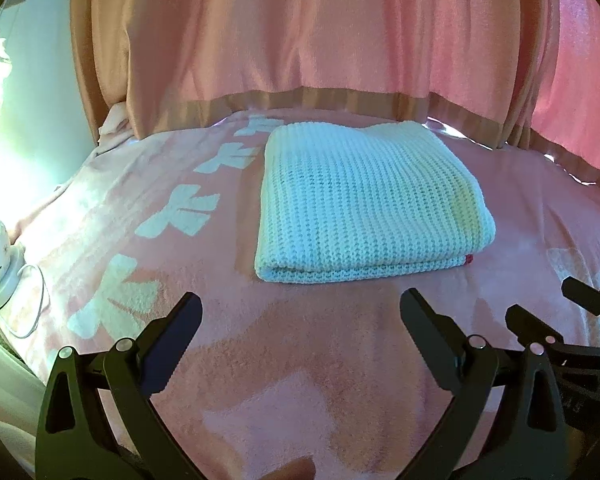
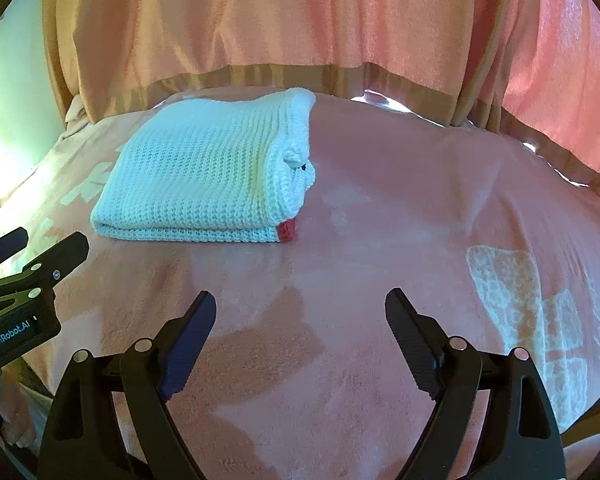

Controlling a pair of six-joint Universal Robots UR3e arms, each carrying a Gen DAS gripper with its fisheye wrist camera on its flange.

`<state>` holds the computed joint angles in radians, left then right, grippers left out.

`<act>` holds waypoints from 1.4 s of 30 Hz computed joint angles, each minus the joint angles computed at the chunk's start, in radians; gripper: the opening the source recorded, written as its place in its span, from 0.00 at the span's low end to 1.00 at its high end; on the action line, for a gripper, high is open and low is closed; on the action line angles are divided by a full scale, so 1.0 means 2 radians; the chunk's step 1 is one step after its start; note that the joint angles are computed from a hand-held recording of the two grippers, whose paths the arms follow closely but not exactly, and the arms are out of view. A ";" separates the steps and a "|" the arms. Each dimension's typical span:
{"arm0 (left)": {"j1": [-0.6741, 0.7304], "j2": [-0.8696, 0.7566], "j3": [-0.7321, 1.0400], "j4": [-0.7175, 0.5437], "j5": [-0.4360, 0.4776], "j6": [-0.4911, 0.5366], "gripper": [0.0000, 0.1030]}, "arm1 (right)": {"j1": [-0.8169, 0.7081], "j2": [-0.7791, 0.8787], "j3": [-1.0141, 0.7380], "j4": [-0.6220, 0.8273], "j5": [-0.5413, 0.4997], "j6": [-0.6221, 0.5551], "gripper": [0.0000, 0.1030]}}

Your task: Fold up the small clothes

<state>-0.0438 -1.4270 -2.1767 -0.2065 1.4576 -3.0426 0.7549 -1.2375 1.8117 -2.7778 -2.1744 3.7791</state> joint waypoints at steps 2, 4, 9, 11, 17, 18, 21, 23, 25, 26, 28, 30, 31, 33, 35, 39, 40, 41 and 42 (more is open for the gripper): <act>-0.005 -0.002 0.000 0.002 0.007 0.000 0.94 | 0.000 0.000 -0.001 0.001 0.000 0.001 0.82; -0.008 -0.005 0.002 0.004 0.012 0.001 0.94 | -0.001 -0.001 0.001 -0.001 0.001 -0.001 0.82; -0.016 -0.012 0.006 0.001 0.021 0.001 0.94 | 0.004 0.004 -0.006 0.002 -0.001 0.001 0.82; -0.016 -0.013 0.009 -0.003 0.022 -0.001 0.94 | 0.005 0.005 -0.009 0.004 -0.003 0.003 0.82; -0.020 -0.020 0.016 -0.012 0.029 0.000 0.94 | 0.006 0.005 -0.008 0.004 -0.003 0.006 0.82; -0.021 -0.021 0.016 -0.011 0.031 0.001 0.94 | 0.005 0.005 -0.008 0.003 -0.002 0.005 0.82; -0.022 -0.022 0.015 -0.010 0.031 0.001 0.94 | 0.001 0.001 -0.001 -0.002 0.002 0.000 0.82; -0.024 -0.023 0.015 -0.008 0.035 0.001 0.94 | 0.003 0.002 -0.004 0.000 0.000 0.002 0.82; -0.027 -0.026 0.016 -0.006 0.040 0.001 0.94 | 0.004 0.003 -0.006 0.001 -0.001 0.003 0.82; -0.028 -0.027 0.016 -0.006 0.041 0.000 0.94 | 0.004 0.005 -0.009 0.003 -0.001 0.005 0.82; -0.028 -0.029 0.018 -0.009 0.041 -0.001 0.94 | 0.006 0.008 -0.014 0.007 -0.002 0.009 0.82; -0.030 -0.029 0.018 -0.009 0.044 -0.006 0.94 | 0.009 0.012 -0.018 0.010 -0.003 0.011 0.82; -0.032 -0.030 0.017 -0.008 0.047 -0.007 0.94 | 0.009 0.013 -0.019 0.010 -0.003 0.010 0.82; -0.034 -0.031 0.015 -0.004 0.049 -0.006 0.94 | 0.010 0.015 -0.022 0.011 -0.003 0.010 0.82; -0.036 -0.032 0.015 -0.002 0.052 -0.007 0.94 | 0.014 0.019 -0.029 0.015 -0.005 0.013 0.82; -0.039 -0.033 0.013 0.003 0.055 -0.005 0.94 | 0.017 0.024 -0.038 0.021 -0.007 0.016 0.82; -0.039 -0.033 0.012 0.004 0.055 -0.004 0.94 | 0.019 0.026 -0.042 0.024 -0.008 0.017 0.82; -0.040 -0.033 0.012 0.006 0.056 -0.003 0.94 | 0.019 0.027 -0.044 0.026 -0.008 0.018 0.82; -0.041 -0.033 0.011 0.007 0.058 -0.003 0.94 | 0.020 0.029 -0.046 0.027 -0.008 0.019 0.82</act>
